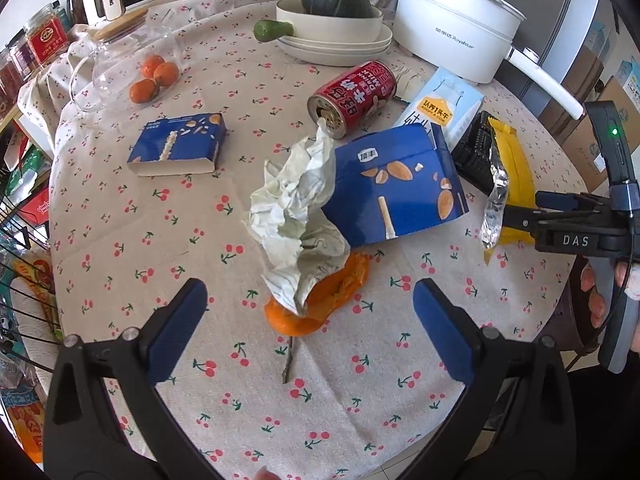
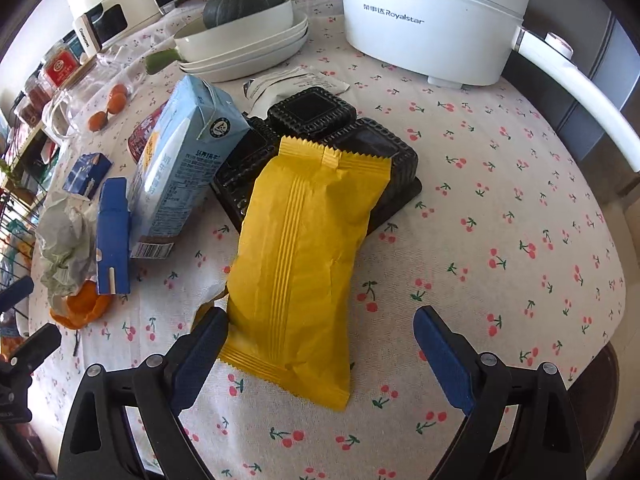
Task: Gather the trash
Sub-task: 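Move both tools back over the table toward the remaining trash, then grasp the yellow wrapper with right tool while left grasps white tissue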
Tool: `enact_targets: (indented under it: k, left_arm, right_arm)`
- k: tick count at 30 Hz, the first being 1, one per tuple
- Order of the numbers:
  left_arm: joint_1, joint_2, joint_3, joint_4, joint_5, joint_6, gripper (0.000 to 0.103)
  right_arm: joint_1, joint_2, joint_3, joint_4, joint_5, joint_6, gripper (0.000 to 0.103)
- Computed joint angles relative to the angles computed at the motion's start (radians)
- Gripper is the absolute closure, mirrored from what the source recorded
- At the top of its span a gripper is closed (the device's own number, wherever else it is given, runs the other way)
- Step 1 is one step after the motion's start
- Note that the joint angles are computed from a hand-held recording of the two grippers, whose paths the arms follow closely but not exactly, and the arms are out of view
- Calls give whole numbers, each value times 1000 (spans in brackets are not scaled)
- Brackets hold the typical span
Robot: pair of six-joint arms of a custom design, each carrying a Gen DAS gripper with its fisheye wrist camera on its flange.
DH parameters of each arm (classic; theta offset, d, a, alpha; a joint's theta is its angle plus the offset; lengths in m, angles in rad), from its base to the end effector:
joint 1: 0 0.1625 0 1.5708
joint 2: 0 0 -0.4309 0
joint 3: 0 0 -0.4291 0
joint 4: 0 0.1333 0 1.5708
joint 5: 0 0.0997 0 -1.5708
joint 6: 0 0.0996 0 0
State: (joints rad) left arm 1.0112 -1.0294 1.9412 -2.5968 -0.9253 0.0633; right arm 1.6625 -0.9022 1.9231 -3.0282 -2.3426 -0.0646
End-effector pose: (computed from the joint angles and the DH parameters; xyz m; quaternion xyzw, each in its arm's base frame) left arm -0.1510 -0.6051 0.1248 0.2729 0.9068 -0.1302 0.2937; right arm 0.1196 -0.6035 0.1122 -0.0106 -0.9081 0.2056 0.3647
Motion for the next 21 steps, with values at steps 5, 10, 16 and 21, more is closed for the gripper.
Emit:
enact_targets:
  k: [5, 10, 16, 21]
  left_arm:
    - [7, 31, -42, 14, -7, -63, 1]
    - [25, 55, -75, 4, -17, -93, 8]
    - [55, 61, -92, 14, -85, -106, 38]
    - [48, 58, -85, 11, -76, -108, 57]
  right_arm:
    - [-2, 6, -1, -18, 11, -6, 16]
    - [9, -10, 13, -18, 20, -35, 43]
    - [20, -58, 56, -29, 51, -62, 59]
    - [32, -106, 100, -51, 76, -77, 65]
